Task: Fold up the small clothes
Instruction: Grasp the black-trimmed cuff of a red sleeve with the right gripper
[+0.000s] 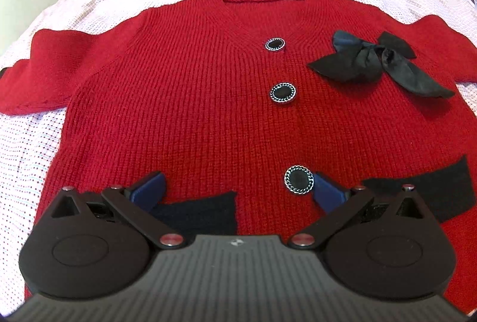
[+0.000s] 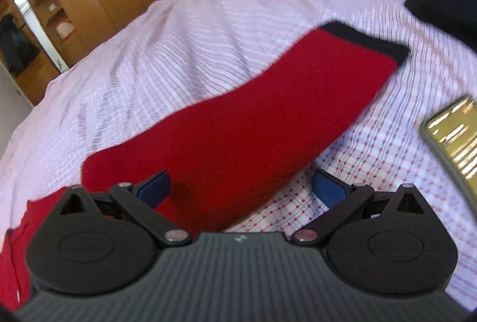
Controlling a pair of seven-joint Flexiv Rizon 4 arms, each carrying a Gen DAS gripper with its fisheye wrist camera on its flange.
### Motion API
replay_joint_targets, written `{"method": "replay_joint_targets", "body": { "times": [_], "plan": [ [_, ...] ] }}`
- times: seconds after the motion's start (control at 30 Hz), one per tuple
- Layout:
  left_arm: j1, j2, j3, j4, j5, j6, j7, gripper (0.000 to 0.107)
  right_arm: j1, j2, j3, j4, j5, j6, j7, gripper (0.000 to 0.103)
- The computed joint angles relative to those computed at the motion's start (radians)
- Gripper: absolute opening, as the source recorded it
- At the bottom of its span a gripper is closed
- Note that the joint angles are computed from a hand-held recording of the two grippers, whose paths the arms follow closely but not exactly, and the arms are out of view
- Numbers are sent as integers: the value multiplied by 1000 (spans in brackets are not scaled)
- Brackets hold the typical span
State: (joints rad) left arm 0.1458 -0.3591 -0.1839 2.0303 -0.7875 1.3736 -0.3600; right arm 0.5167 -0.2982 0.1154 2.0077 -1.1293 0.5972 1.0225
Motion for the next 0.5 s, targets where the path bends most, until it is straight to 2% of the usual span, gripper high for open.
{"method": "replay_joint_targets", "body": {
  "times": [0.2,0.33,0.5],
  "plan": [
    [3,-3,-22,12,-22,42,29,103,-21,-16,-29,26,-116,32,73,103],
    [12,-2,-35,17,-29,48,43,103,-59,10,-38,65,-200,58,178,103],
    [29,1,-65,29,-80,65,93,103,-98,29,-35,82,-232,55,308,103]
  ]
}}
